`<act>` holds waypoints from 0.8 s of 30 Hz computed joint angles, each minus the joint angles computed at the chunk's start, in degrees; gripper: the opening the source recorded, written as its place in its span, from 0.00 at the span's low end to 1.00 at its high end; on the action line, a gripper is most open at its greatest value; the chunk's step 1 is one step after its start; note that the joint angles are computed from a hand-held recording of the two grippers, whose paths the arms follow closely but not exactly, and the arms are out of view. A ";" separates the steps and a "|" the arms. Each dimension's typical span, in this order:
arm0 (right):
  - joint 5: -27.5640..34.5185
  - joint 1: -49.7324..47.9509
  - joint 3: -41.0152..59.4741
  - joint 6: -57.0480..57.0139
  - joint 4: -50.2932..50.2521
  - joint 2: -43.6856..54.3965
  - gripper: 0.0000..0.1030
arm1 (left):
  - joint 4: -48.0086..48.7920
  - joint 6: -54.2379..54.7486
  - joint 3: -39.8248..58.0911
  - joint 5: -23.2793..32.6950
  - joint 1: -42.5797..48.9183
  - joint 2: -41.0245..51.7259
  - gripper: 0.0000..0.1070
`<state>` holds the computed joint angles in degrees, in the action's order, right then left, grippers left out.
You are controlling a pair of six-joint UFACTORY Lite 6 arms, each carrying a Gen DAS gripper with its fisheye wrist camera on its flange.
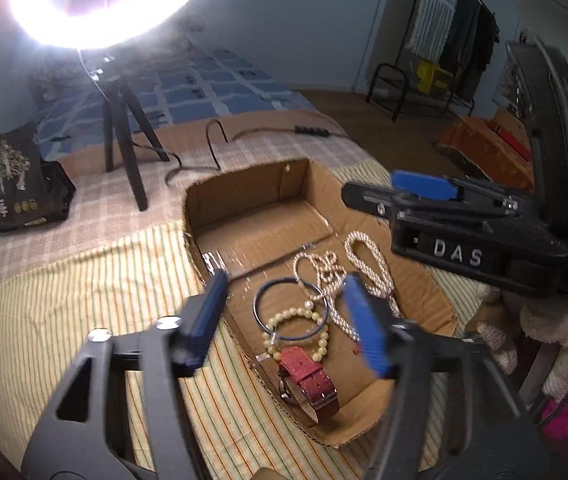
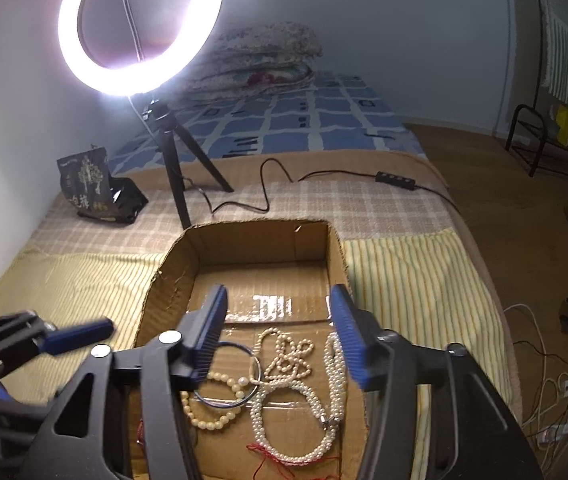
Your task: Organize jewelry
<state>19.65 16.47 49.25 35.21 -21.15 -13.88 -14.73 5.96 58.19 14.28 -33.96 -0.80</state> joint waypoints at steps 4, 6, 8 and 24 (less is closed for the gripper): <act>1.68 1.77 0.15 10.03 -9.84 -0.30 0.71 | 3.39 -3.62 0.83 0.74 -0.10 0.40 0.65; 2.76 2.40 0.59 11.96 -11.72 0.00 0.72 | 3.48 -3.77 0.91 0.96 0.04 0.72 0.67; 4.07 2.89 1.06 13.74 -13.50 0.40 0.72 | 4.81 -4.93 0.97 1.20 -0.09 0.78 0.67; 11.13 8.29 2.41 19.86 -18.29 -2.68 0.73 | 8.66 -8.51 -2.35 2.95 -0.21 -6.88 0.67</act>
<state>30.78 24.76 51.66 55.07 -39.44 -16.56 -6.07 -2.55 55.84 17.23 -34.17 -7.68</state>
